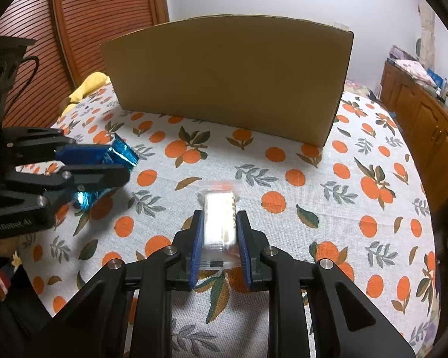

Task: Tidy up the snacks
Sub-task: 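Lift both items with both tools and carry them over the box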

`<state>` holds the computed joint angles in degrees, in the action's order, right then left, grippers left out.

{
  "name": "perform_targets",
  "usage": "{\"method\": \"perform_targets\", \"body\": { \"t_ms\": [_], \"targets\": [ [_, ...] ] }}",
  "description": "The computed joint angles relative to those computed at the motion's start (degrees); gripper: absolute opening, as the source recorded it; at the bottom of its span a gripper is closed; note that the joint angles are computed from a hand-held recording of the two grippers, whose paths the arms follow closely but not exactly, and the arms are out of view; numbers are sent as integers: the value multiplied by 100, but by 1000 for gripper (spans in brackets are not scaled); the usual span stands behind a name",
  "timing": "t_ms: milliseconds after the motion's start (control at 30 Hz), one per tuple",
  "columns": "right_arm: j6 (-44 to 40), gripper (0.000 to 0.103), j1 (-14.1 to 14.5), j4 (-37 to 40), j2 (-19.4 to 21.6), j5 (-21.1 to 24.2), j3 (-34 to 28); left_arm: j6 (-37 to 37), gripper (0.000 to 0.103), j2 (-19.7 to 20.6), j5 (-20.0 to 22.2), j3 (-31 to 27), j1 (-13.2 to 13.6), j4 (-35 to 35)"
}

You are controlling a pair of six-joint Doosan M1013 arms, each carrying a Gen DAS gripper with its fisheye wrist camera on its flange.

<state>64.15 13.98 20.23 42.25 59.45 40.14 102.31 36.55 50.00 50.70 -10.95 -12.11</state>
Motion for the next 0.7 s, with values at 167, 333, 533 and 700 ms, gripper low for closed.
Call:
{"method": "perform_targets", "body": {
  "t_ms": [167, 333, 533, 700],
  "targets": [
    [8, 20, -22, 99, -64, -169, 124, 15, 21, -45, -70, 3, 5, -14],
    [-15, 20, -41, 189, -142, -388, 277, 23, 21, -77, -125, -2, 17, -17],
    [-58, 20, -35, 168, -169, -474, 322, 6, 21, -134, -212, 5, 47, 19],
    [-94, 20, -31, 132, -174, -472, 299, 2, 21, -161, -295, -36, 77, 40]
  ]
}}
